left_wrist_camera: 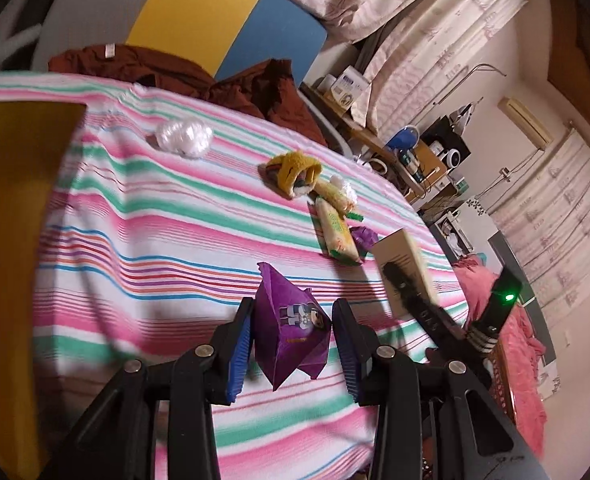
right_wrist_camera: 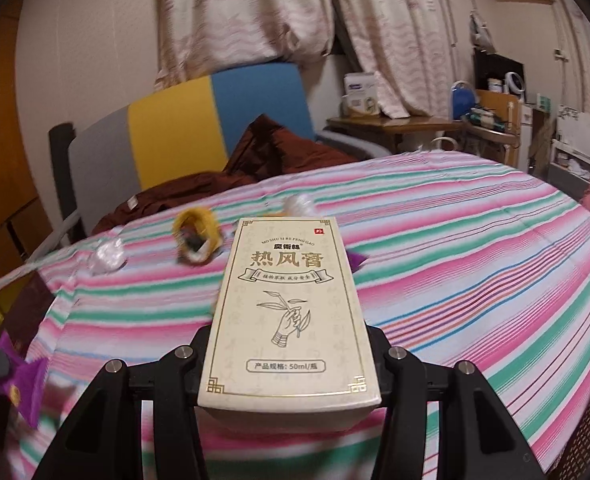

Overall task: Organize objects
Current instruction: 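Carry the cream box and purple packet over the gold tray with both tools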

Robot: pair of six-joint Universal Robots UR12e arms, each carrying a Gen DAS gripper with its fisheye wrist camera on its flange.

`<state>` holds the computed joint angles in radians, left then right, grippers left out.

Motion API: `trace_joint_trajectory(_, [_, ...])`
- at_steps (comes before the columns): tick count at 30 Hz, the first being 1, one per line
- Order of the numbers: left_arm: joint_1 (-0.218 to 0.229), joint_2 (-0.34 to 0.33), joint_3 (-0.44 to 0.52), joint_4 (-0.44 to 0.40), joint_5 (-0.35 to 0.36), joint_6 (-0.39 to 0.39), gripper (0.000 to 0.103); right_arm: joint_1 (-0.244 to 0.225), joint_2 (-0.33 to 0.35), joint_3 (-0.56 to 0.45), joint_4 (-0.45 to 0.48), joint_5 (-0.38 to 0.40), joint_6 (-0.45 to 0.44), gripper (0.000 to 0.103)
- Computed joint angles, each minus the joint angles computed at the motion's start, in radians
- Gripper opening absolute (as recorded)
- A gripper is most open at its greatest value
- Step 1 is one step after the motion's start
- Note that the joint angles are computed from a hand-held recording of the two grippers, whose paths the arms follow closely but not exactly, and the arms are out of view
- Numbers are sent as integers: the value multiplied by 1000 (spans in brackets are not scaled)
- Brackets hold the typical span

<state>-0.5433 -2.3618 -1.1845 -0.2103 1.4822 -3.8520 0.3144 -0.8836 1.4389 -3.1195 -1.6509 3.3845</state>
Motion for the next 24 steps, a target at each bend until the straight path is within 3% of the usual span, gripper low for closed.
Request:
trace_joint_trajectory(6, [-2,56,-86,65,72,17,39,23,-4,-2,7,85,-22,51])
trace_joint_trajectory(24, [30,178,-315,136,216,-110,40,100,-3,-71,36,335,-191,51])
